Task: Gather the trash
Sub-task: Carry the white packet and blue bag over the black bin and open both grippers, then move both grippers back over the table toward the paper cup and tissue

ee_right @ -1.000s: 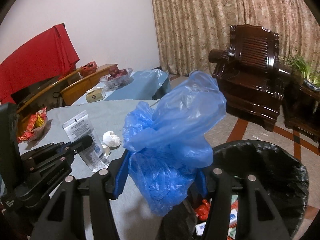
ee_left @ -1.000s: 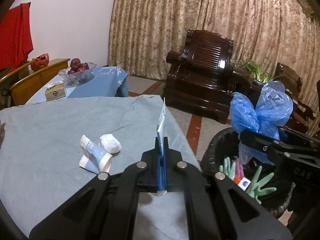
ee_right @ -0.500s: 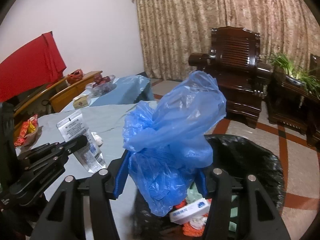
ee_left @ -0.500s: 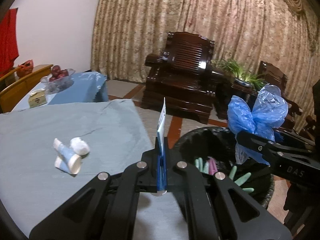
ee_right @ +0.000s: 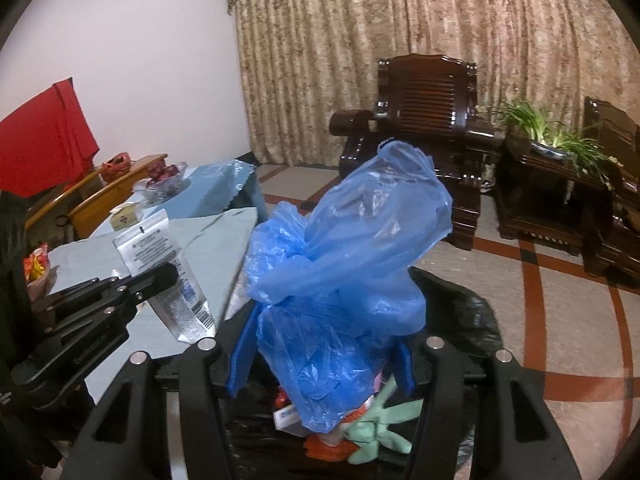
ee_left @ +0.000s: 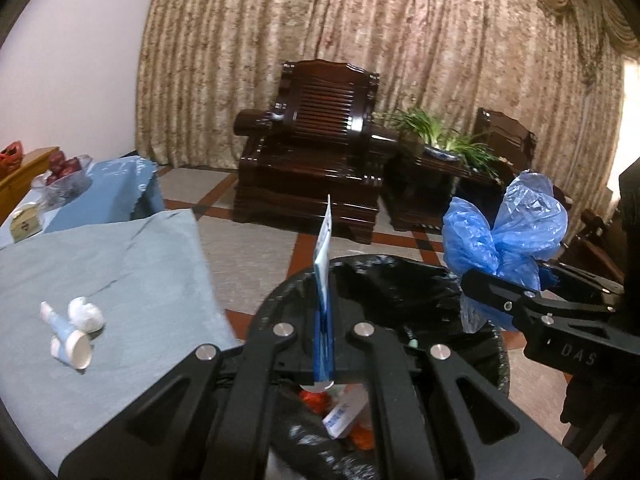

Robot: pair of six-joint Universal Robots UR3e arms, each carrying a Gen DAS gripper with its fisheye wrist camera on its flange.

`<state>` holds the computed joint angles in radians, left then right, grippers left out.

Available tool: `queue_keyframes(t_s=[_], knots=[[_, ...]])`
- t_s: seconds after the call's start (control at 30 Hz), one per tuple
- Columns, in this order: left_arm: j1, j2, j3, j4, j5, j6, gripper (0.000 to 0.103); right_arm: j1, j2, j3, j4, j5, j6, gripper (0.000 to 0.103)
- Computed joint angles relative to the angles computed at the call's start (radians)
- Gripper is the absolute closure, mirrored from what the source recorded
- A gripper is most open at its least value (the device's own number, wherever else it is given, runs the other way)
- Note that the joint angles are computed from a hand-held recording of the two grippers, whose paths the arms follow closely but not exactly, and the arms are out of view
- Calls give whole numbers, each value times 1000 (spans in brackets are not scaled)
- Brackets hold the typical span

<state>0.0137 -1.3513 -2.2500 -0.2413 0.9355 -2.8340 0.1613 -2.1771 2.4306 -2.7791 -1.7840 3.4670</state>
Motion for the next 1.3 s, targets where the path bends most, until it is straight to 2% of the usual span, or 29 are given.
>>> queue_keyframes(t_s=[0.33,0.5,0.6,0.63,0.67,0.7,0.73,0.8,0.93,1.0,1.1,1.3], knots=[[-187,-207,112,121,107,-69,102,-287,-277,115,181,180,-122,47],[-233,-279,143,149,148,-75,102,-374,-333,143,225,243,-169,47],[-242,-310,161,137,153,-73,100,-410,-332,161,218,265,-195,43],[-240,-319,166,130,147,-75,98,-421,-333,166,220,271,-206,38],[-241,-321,162,131,145,-78,87,-420,-321,168,212,265,-210,33],[-235,-330,168,128,141,-80,70,-409,-307,172,196,249,-205,25],[-231,-331,168,128,136,-82,64,-400,-296,175,184,237,-201,20],[-219,-326,159,127,125,-78,59,-402,-304,183,191,239,-202,19],[-181,-290,130,108,109,-68,45,-396,-338,188,213,241,-190,7],[-159,-260,111,98,107,-63,30,-398,-357,184,229,252,-182,6],[-101,-186,62,80,85,-37,18,-356,-345,167,227,231,-146,6],[66,12,-33,-48,19,35,13,-116,-146,111,55,85,-21,6]])
